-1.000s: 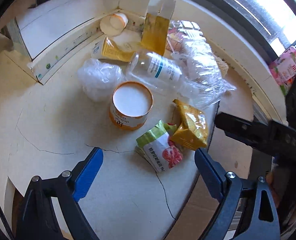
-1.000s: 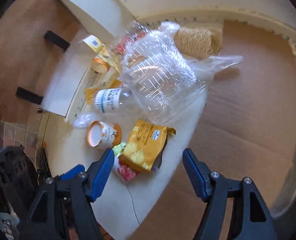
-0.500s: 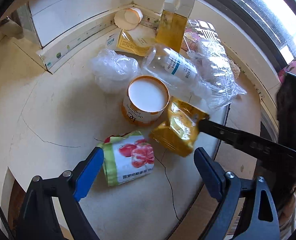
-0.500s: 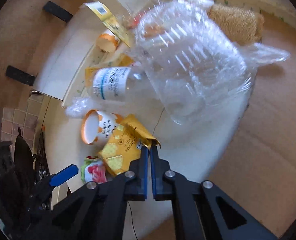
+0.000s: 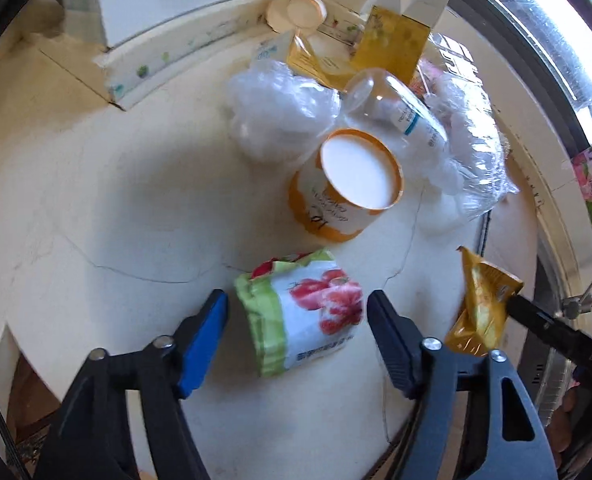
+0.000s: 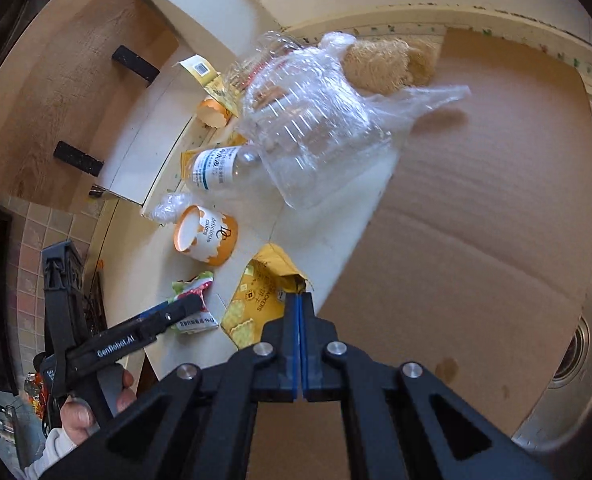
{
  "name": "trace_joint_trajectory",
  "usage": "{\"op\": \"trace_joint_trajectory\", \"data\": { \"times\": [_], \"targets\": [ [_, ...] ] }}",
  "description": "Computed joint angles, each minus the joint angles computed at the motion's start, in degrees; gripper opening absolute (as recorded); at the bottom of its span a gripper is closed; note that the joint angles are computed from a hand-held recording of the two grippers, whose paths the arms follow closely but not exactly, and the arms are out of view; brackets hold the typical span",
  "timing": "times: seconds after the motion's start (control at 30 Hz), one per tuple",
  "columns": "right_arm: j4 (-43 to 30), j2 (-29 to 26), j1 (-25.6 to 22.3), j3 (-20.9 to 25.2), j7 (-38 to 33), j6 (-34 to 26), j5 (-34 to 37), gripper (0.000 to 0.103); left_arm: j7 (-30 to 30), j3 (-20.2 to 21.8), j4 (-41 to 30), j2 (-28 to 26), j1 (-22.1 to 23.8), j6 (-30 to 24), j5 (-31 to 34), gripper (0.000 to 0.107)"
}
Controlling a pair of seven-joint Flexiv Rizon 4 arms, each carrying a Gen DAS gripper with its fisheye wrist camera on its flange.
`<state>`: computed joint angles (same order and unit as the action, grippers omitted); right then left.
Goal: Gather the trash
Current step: 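Grasp the green-and-red wrapper with the left tool while the right tool grasps the yellow snack bag, then carry the wrapper and snack bag down over the trash bin with both tools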
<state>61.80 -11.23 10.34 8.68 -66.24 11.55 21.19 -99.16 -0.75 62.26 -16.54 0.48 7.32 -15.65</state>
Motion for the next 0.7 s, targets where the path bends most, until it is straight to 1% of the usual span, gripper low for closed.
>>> {"op": "trace_joint_trajectory", "data": {
  "times": [0.03, 0.1, 0.17, 0.2, 0.23, 0.27, 0.3, 0.4, 0.47, 0.5, 0.6, 0.67, 0.7],
  "targets": [
    [-0.1, 0.0, 0.0, 0.0, -0.1, -0.1, 0.3, 0.0, 0.1, -0.1, -0.2, -0.3, -0.1, 0.5, 0.1, 0.057],
    [-0.5, -0.1, 0.0, 0.2, -0.6, -0.3, 0.8, 0.0, 0.6, -0.5, -0.7, -0.8, -0.2, 0.6, -0.5, 0.057],
    [-0.7, -0.2, 0.2, 0.3, -1.0, -0.1, 0.8, 0.0, 0.5, -0.4, -0.7, -0.5, -0.8, 1.2, 0.5, 0.054],
    [-0.7, -0.2, 0.3, 0.4, -1.3, -0.1, 0.8, 0.0, 0.7, -0.4, -0.5, -0.3, -1.1, 1.6, 0.8, 0.037],
    [-0.7, -0.3, 0.4, 0.4, -1.5, 0.0, 0.9, 0.0, 1.3, -0.5, 0.8, 0.3, -0.9, 3.1, -0.3, 0.005],
    [-0.8, -0.4, 0.5, 0.5, -1.5, 0.0, 1.0, 0.0, 1.2, -0.7, 2.1, 0.9, -0.6, 4.3, -2.4, 0.005],
    [-0.6, -0.3, 0.4, 0.6, -1.9, -0.1, 1.4, 0.0, 0.3, -0.4, 1.8, 1.1, -1.1, 4.5, -1.0, 0.003],
    [-1.1, -1.0, 1.1, 0.9, -2.3, -0.7, 1.3, 0.0, 0.6, 0.0, 1.8, 2.1, -1.7, 4.4, 1.7, 0.002],
    [-1.6, -1.6, 1.5, 1.1, -2.6, -1.4, 1.4, 0.001, 1.1, 0.2, 3.1, 3.5, -1.6, 5.1, 1.9, 0.002],
    [-1.9, -1.8, 1.5, 1.2, -2.7, -1.9, 1.7, 0.004, 1.4, 0.4, 3.9, 4.4, -1.5, 5.5, 1.8, 0.002],
    [-2.8, -2.5, 1.8, 1.6, -3.1, -3.4, 2.3, 0.004, 2.1, 1.1, 6.6, 7.2, -0.8, 5.7, 1.0, 0.002],
    [-3.1, -2.8, 2.5, 1.6, -2.5, -4.8, 1.4, 0.01, 2.1, 1.5, 7.7, 8.7, -0.4, 4.8, 1.0, 0.002],
    [-3.0, -2.8, 2.8, 1.6, -2.2, -5.1, 0.7, 0.019, 2.0, 1.6, 8.1, 9.3, -0.2, 4.5, 0.9, 0.002]
  ]
}}
